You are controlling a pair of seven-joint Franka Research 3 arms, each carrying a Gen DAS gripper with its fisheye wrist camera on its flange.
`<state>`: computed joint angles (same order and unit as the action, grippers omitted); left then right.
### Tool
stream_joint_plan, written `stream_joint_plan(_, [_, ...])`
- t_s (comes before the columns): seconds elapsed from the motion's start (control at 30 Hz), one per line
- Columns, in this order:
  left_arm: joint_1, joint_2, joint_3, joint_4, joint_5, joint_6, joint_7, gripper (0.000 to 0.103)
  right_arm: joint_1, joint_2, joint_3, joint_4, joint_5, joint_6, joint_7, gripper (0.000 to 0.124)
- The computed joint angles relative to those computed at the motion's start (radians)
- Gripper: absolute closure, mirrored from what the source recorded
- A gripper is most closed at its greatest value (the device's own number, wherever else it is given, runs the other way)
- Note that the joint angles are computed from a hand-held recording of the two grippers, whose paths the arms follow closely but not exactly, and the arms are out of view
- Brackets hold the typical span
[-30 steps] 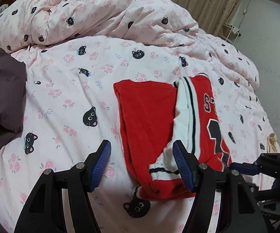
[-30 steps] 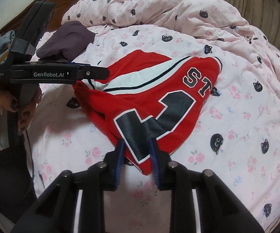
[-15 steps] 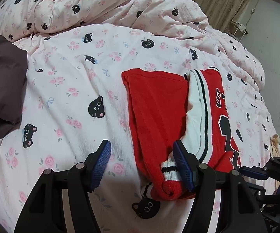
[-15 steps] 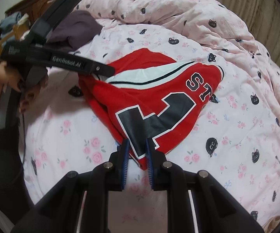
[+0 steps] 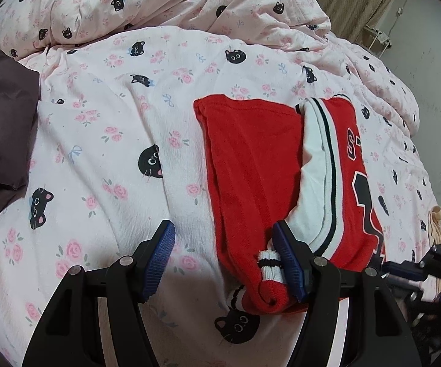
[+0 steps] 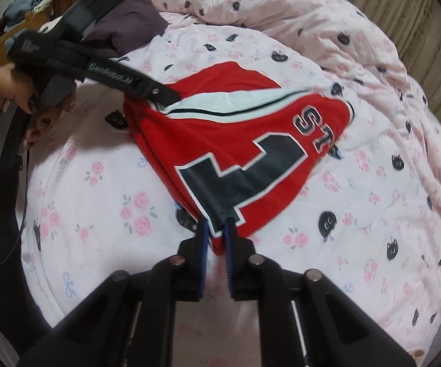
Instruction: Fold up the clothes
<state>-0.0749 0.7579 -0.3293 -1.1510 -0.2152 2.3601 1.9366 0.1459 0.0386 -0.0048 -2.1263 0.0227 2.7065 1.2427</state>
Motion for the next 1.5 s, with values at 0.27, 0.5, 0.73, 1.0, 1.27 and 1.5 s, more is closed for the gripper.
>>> stream_joint_plan(0.27, [0.050,-0.016,-0.050,-0.028,-0.087,0.035,0.043,0.041,-0.015,-0.009,-0.002,0.006,0.102,-0.054,-0.109,0.119])
stream_joint_plan(0.5, [0.108,-0.051,-0.117,-0.075,-0.210,0.053,0.202,0.041,-0.023,-0.033,-0.003,-0.010,0.210,-0.026,-0.199,0.119])
stream_joint_plan(0.73, [0.035,-0.095,-0.030,-0.126,-0.144,0.036,0.221,0.041,-0.020,-0.010,-0.002,0.001,0.151,-0.056,-0.173,0.119])
stream_joint_plan(1.0, [0.011,-0.055,-0.005,-0.082,-0.053,0.025,0.110,0.032,-0.019,0.004,-0.002,0.004,0.153,-0.080,-0.184,0.119])
stream_joint_plan(1.27, [0.065,-0.090,-0.046,-0.130,-0.122,0.069,0.124,0.032,-0.022,0.004,-0.002,0.008,0.190,-0.096,-0.204,0.116])
stream_joint_plan(1.5, [0.124,-0.146,-0.103,-0.194,-0.256,0.070,0.239,0.032,-0.046,-0.036,-0.011,0.028,0.531,-0.156,-0.407,0.108])
